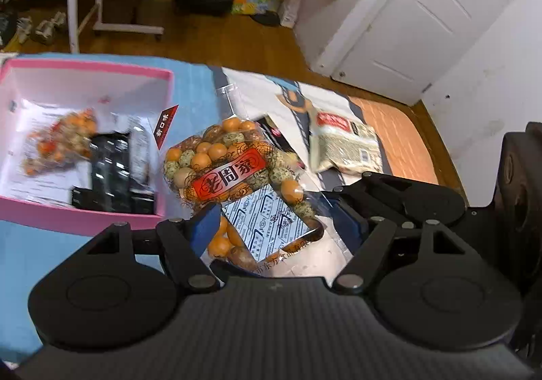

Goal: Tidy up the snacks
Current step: 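Carry the clear orange egg bag in the left tool over the pink box, then open the left tool to drop the egg bag into the box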

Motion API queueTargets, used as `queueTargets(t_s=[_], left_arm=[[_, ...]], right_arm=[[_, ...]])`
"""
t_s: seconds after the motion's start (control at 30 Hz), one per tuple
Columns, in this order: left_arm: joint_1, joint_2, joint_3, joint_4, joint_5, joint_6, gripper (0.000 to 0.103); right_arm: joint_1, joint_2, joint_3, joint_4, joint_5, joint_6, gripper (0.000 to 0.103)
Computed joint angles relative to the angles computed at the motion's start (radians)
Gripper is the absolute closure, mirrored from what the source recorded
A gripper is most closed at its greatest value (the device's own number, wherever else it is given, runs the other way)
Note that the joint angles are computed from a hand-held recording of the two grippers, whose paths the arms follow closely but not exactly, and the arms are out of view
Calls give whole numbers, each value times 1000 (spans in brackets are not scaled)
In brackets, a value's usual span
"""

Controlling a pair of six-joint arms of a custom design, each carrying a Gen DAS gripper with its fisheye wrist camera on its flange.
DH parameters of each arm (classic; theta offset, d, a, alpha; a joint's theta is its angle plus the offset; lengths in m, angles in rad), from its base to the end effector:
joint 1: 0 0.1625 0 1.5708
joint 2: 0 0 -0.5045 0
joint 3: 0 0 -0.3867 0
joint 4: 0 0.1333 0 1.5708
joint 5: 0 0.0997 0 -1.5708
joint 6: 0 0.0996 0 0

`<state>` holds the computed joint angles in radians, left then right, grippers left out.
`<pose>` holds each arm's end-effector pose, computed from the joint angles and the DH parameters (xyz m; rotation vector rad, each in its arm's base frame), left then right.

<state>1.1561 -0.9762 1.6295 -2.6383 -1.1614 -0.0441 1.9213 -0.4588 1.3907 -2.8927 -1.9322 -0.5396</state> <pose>-0.1309 -0.7266 0.3019 0.3896 2.7310 -0.6940 0.3704 -0.7276 0.0272 1.0773 -2.4855 0.4856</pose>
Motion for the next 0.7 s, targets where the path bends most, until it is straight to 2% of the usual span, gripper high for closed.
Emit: queueTargets(t_s=[0.17, 0.4, 0.53, 0.7], left_arm=[[16, -23, -32, 17, 51, 14, 30], [79, -40, -88, 22, 107, 23, 29], [130, -26, -115, -27, 118, 47, 30], [194, 18, -195, -13, 113, 61, 30]], right_arm=[[12, 60, -92, 29, 50, -17, 27], [29, 186, -291, 143, 120, -25, 27], [34, 284, -439, 210, 137, -43, 27], [29, 398, -627, 306, 142, -36, 27]])
